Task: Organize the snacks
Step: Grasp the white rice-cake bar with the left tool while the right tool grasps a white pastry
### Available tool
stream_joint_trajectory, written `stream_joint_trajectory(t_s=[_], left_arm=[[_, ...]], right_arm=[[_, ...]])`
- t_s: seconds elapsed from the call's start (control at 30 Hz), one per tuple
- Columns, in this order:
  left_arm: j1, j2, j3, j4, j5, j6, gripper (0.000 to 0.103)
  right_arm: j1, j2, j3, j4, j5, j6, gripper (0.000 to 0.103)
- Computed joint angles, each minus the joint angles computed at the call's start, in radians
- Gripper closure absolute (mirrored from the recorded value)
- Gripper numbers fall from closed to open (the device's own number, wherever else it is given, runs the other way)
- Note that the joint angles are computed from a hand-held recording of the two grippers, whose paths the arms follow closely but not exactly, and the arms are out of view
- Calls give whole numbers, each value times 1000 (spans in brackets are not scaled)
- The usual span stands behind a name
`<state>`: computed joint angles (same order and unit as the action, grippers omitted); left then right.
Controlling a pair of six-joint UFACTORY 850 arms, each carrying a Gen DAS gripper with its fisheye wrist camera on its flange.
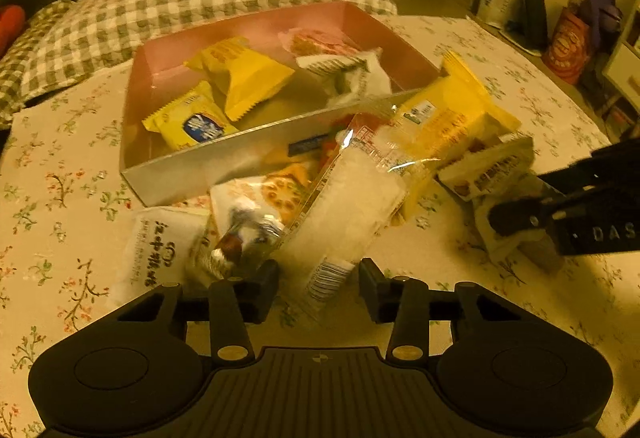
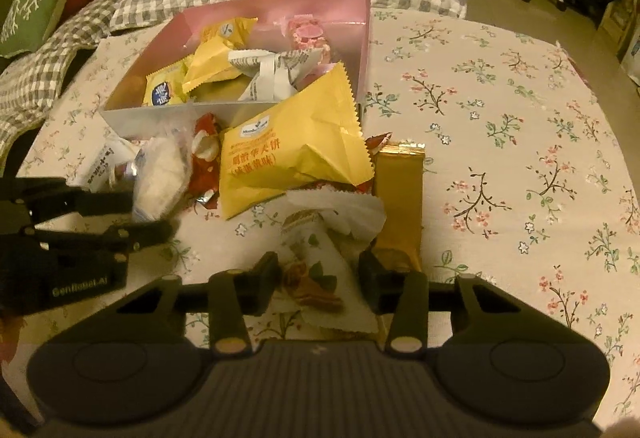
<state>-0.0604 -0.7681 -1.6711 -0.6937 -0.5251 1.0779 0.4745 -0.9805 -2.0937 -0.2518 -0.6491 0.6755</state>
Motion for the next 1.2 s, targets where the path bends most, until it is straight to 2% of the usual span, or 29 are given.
stream_joint_trajectory(t_s=[0.13,0.2,0.47,0.57,0.67,0.8,0.97,1.2], left_arm=[[-3,16,21,-38,14,65,53],[-5,22,32,-81,32,118,45],[-26,17,43,-142,66,237,45],[-32,23,53,-126,83,245,49],[-36,26,57,-99,91,237,64],[-29,28,47,-91,46,215,74],[-16,34,38,-91,-8,162,80],[0,38,27,-56,-66,64,81]], right_arm=[[-1,8,8,29,11,-27,67],[-2,10,11,50,18,-43,68],[-2,17,18,72,33,-66,72],[-2,20,23,76,37,-73,73],[-5,28,34,103,51,-89,78],[-11,38,48,161,74,-125,82],[-14,51,67,214,102,-158,85],[-19,71,95,264,132,-185,90]])
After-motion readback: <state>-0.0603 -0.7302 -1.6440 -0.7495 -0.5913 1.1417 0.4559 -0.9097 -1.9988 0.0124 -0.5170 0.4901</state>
